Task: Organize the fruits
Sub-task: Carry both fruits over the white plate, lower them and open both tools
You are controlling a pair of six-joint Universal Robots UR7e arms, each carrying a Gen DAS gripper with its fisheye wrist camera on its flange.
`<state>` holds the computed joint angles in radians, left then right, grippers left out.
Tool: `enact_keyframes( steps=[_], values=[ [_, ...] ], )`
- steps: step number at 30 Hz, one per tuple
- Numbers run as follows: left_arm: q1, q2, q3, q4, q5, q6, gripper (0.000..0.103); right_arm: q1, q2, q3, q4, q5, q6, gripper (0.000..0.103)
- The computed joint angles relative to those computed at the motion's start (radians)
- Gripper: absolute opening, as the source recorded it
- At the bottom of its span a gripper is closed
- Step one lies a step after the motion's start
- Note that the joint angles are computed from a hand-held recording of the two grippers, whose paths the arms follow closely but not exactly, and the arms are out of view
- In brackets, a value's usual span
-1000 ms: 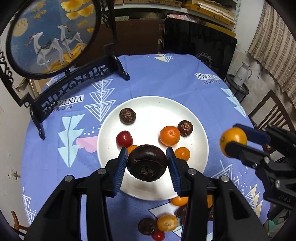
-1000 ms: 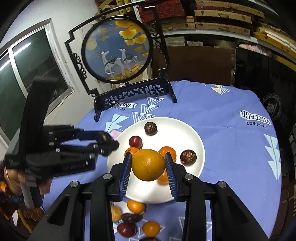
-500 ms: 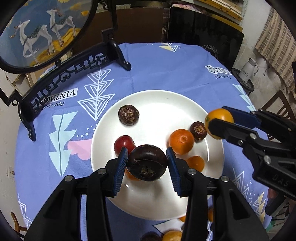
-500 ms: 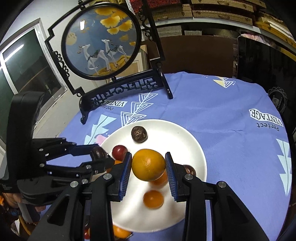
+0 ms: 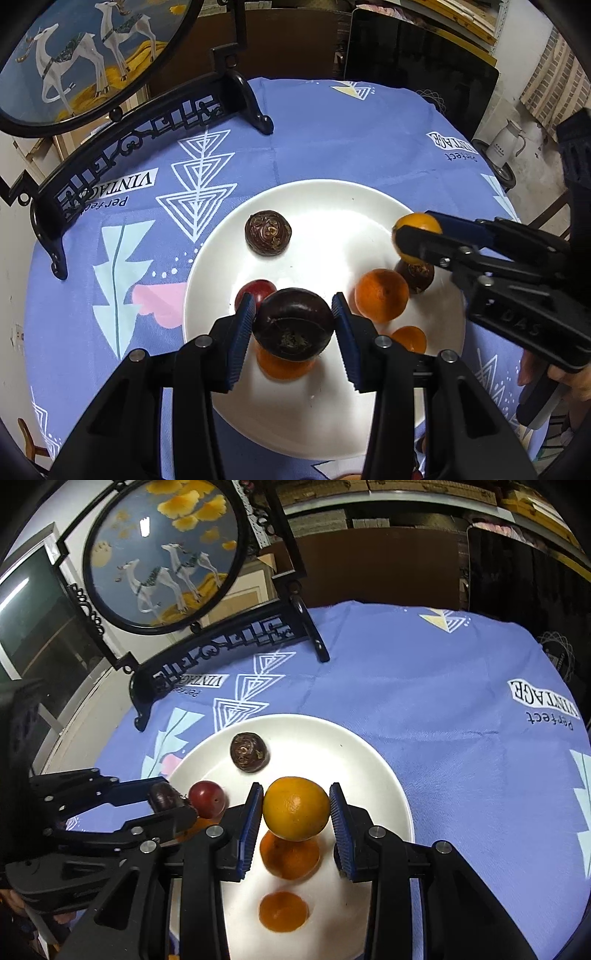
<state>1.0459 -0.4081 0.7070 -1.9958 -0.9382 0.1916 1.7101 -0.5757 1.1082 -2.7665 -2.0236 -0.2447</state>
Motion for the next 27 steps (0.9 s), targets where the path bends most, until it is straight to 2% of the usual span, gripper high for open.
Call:
enact_keyframes(
  steps=[12, 20, 21, 23, 27],
  values=[
    [-0.004, 0.027, -0.028, 0.017, 0.004, 0.019, 0.042, -0.001, 0.023, -0.041, 0.014, 0.001, 0.009, 0.037],
    [-0.007, 0.047, -0.036, 0.032, 0.054, 0.029, 0.043, -0.002, 0.054, -0.096, 0.068, -0.008, 0.028, 0.038],
    [-0.006, 0.046, -0.033, 0.031, 0.056, 0.028, 0.046, -0.001, 0.056, -0.099, 0.068, -0.008, 0.026, 0.040],
    [-0.009, 0.037, -0.013, 0.000, 0.080, 0.028, 0.075, 0.004, 0.057, -0.098, 0.050, -0.026, 0.022, 0.060],
    [-0.012, 0.013, 0.009, -0.047, 0.068, 0.025, 0.077, 0.016, 0.034, -0.062, 0.004, -0.035, -0.003, 0.060]
  ],
)
